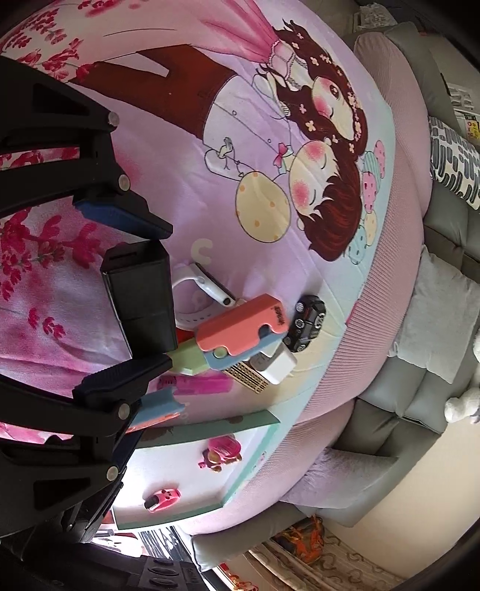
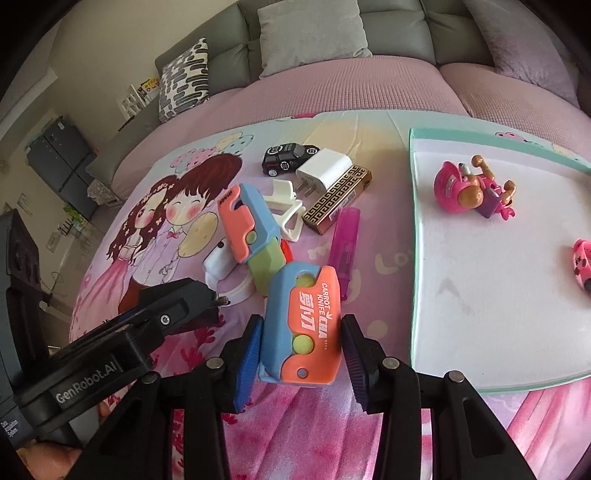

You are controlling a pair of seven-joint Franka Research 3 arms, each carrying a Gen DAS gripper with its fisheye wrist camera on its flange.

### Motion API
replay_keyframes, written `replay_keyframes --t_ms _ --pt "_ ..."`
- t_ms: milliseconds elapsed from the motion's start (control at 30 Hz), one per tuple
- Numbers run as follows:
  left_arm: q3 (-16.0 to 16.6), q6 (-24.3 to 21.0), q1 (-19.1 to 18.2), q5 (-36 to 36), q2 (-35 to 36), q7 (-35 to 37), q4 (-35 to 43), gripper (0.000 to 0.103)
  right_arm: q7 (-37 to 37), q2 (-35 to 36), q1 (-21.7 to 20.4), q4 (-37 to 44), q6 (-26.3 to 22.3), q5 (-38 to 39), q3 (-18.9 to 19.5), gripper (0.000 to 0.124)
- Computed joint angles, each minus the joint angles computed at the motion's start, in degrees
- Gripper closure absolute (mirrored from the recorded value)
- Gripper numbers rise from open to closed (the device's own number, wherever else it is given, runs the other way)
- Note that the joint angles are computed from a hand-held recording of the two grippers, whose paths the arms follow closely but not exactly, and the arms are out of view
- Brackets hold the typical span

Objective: Organize rigid objects
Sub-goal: 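Carry the black charger and toy knife into the tray with both tools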

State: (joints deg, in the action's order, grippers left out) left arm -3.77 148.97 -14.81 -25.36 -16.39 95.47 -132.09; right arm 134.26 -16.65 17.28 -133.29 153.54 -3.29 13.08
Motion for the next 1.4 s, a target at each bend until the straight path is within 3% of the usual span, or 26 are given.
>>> replay_keyframes --t_ms 300,533,1000,1400 --pt "-0.27 0.84 -0.26 1.03 -0.72 -0.25 0.48 0.037 2.01 -1.65 -1.49 -0.65 -0.21 -1.87 0.48 0.079" --pt "-1.89 0.77 -1.22 4.12 0.29 -1.01 3.06 0.037 6.99 -6.84 -5.44 -4.03 -1.01 -5.23 1.71 0.079" --pt "-7.31 -0.38 -4.97 9.44 7.32 -0.57 12.74 0.037 15.96 -17.39 -14.79 -9.35 -14.69 -12.43 3.25 0.079" --pt "-11.50 -1.28 -6.67 11.85 14.08 -0.41 19.36 0.037 19.31 -22.44 -17.78 -13.59 -16.83 -12.68 1.86 0.078"
